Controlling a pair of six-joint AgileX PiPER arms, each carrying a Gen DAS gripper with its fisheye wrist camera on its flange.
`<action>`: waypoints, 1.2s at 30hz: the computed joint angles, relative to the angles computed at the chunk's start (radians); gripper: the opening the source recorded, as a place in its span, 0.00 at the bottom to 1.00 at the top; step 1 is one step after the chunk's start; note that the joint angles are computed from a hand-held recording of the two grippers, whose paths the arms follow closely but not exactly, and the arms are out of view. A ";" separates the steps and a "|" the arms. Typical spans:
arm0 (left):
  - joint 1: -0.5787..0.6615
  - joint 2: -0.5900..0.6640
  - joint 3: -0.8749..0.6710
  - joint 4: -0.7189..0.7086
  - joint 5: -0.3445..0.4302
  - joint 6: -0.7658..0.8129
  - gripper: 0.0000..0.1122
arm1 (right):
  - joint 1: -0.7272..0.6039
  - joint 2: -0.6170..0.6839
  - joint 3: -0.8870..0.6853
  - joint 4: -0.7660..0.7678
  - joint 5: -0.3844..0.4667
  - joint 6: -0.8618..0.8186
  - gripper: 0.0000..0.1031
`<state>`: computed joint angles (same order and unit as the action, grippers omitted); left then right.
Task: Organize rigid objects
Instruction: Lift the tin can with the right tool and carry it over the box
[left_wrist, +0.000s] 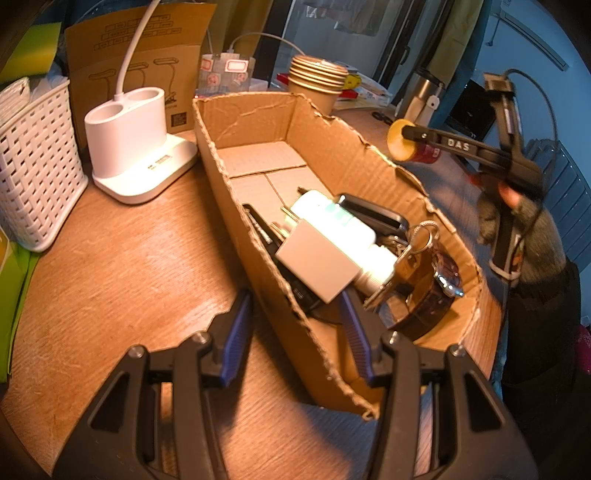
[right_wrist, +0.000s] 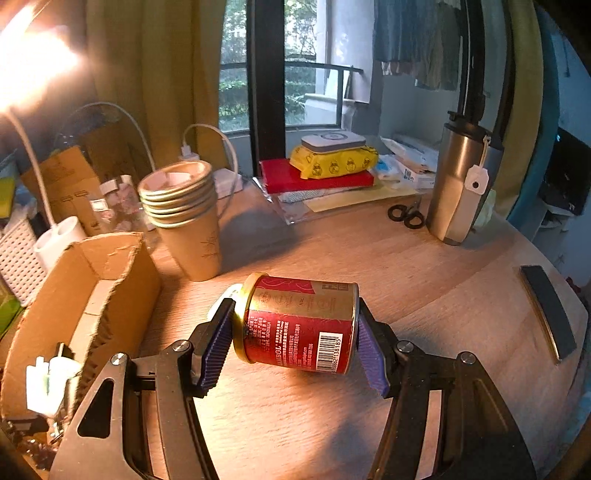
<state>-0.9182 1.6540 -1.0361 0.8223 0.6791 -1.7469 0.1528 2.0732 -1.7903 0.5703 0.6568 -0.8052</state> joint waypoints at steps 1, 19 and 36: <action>0.000 0.000 0.000 0.000 0.000 0.000 0.45 | 0.000 -0.013 0.020 0.011 -0.006 -0.014 0.63; -0.007 0.001 -0.004 0.007 0.014 -0.005 0.45 | -0.004 -0.175 0.240 0.170 -0.035 -0.156 0.63; -0.007 0.001 -0.003 0.009 0.015 -0.007 0.45 | 0.055 -0.273 0.334 0.226 -0.029 -0.235 0.63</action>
